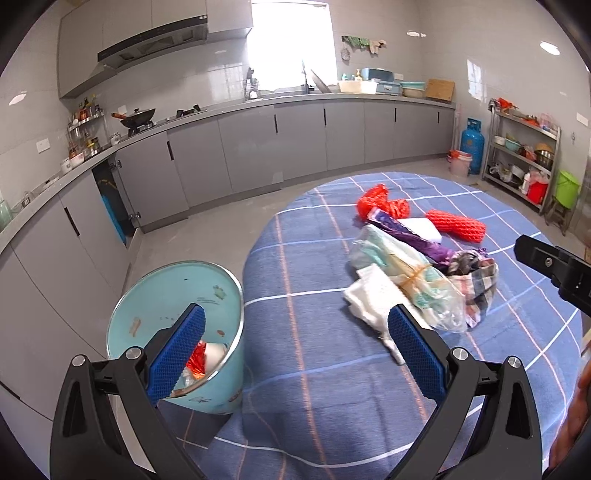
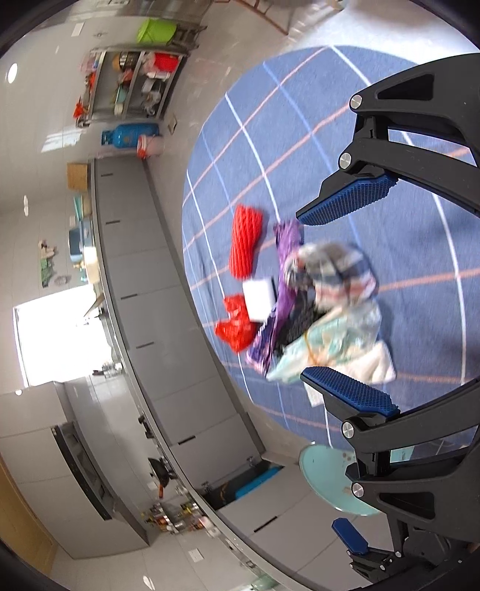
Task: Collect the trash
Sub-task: 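Move both open grippers back to the trash pile, then grasp the white tissue with the left gripper while the right gripper grasps the plaid cloth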
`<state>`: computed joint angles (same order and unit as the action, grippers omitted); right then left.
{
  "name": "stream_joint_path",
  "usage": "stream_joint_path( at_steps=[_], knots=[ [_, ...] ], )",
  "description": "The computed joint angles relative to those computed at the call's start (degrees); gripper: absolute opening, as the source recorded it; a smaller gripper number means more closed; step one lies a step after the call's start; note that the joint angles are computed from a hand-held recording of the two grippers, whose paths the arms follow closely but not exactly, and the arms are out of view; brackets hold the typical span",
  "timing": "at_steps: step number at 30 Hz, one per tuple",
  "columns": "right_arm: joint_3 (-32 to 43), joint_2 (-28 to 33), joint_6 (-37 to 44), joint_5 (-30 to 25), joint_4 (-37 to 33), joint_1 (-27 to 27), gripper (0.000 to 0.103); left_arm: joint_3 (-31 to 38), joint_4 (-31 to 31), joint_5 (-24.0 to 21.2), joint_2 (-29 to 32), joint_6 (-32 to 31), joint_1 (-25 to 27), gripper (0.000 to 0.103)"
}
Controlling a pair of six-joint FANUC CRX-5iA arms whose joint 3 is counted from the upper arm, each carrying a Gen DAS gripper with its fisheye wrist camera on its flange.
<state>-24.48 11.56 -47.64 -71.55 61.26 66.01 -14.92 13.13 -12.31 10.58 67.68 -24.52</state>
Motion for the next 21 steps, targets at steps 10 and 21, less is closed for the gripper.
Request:
stream_joint_path(
  at_steps=[10,21],
  knots=[
    [-3.81,-2.47,-3.08,-1.24,-2.61,1.37,0.078,5.69,-8.81,-4.9,3.31,8.67,-2.42,0.097],
    [-5.79,-2.78,-2.4,2.36,-4.56,-0.79,0.068,7.34,-4.83,-4.76,7.58,6.13,-2.28,0.097]
  ],
)
